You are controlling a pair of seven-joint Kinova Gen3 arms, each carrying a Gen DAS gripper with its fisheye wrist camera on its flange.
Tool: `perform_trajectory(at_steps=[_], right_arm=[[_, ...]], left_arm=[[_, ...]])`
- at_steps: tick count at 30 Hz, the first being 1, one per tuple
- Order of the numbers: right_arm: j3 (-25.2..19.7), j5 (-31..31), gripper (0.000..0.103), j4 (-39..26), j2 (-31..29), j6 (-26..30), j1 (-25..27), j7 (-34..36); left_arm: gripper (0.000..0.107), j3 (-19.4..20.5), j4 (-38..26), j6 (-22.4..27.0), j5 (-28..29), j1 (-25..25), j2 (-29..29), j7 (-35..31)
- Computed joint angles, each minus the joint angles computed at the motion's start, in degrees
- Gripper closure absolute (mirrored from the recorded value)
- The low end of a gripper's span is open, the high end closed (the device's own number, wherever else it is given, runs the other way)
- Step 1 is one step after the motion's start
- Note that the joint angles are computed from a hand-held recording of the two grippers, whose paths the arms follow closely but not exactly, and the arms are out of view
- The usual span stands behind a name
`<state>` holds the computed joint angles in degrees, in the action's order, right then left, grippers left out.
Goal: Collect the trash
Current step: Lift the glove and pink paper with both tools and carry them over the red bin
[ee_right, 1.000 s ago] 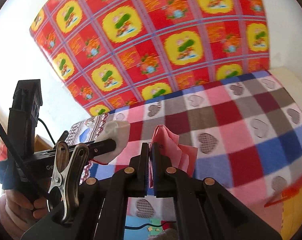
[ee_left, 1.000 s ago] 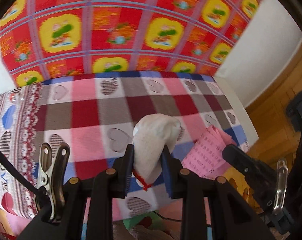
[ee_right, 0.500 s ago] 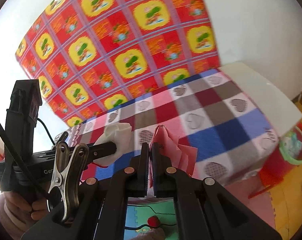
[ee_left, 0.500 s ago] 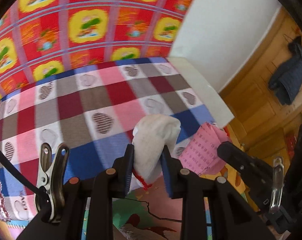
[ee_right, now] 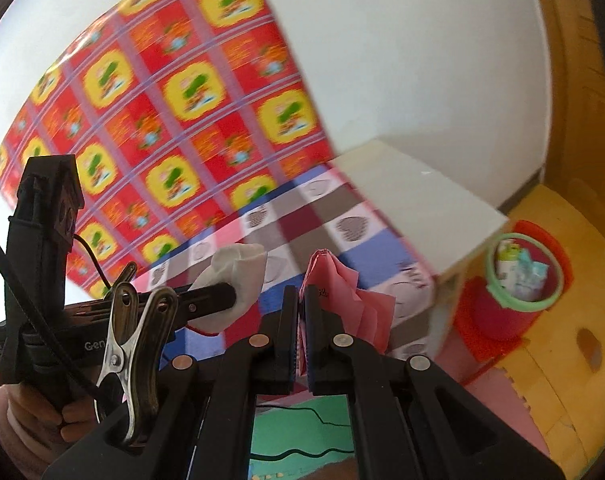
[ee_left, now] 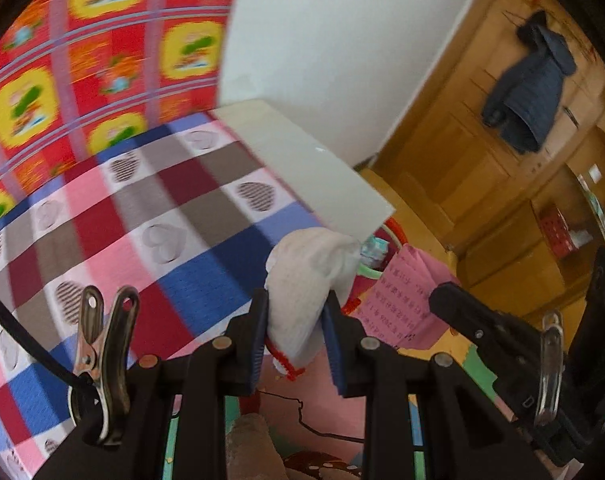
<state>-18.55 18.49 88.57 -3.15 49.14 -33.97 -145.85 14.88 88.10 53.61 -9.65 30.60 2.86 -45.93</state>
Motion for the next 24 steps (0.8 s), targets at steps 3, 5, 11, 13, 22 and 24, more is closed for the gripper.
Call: perform_trajectory(at_steps=[3,5,11,13,22,24], right_arm=[[1.4,-0.2,0.099,1.0,-1.5,0.7,1.8,0.3],[1.8,-0.3,0.099,1.7,-2.3,0.6,3.2,0.7],[3.4,-1.1,0.099,2.9,-3.3,0.6,7.8,3.2],[4.4,-2.4,0.099,3.0,-3.3,0.5,9.2,4.3],[8.2,-6.3,0.099,4.9,-2.6,-1.4,15.0,8.0],[8.7,-6.1,0.099,5.1,-2.3,-1.5,16.0,8.4]], left_arm=[[0.080,0.3,-3.3,-0.7,0.4,0.8,3.6,-2.1],[0.080,-0.1,-6.1,-0.9,0.9,1.5,6.3,-3.8],[0.080,-1.6,-14.9,-1.1,3.2,3.3,14.0,-10.6],[0.080,-2.1,-17.8,-1.0,4.8,3.5,16.2,-12.7],[0.080,-4.4,-32.3,4.2,8.0,5.9,27.1,-19.7],[0.080,-4.8,-35.3,5.8,8.8,6.5,29.1,-20.0]])
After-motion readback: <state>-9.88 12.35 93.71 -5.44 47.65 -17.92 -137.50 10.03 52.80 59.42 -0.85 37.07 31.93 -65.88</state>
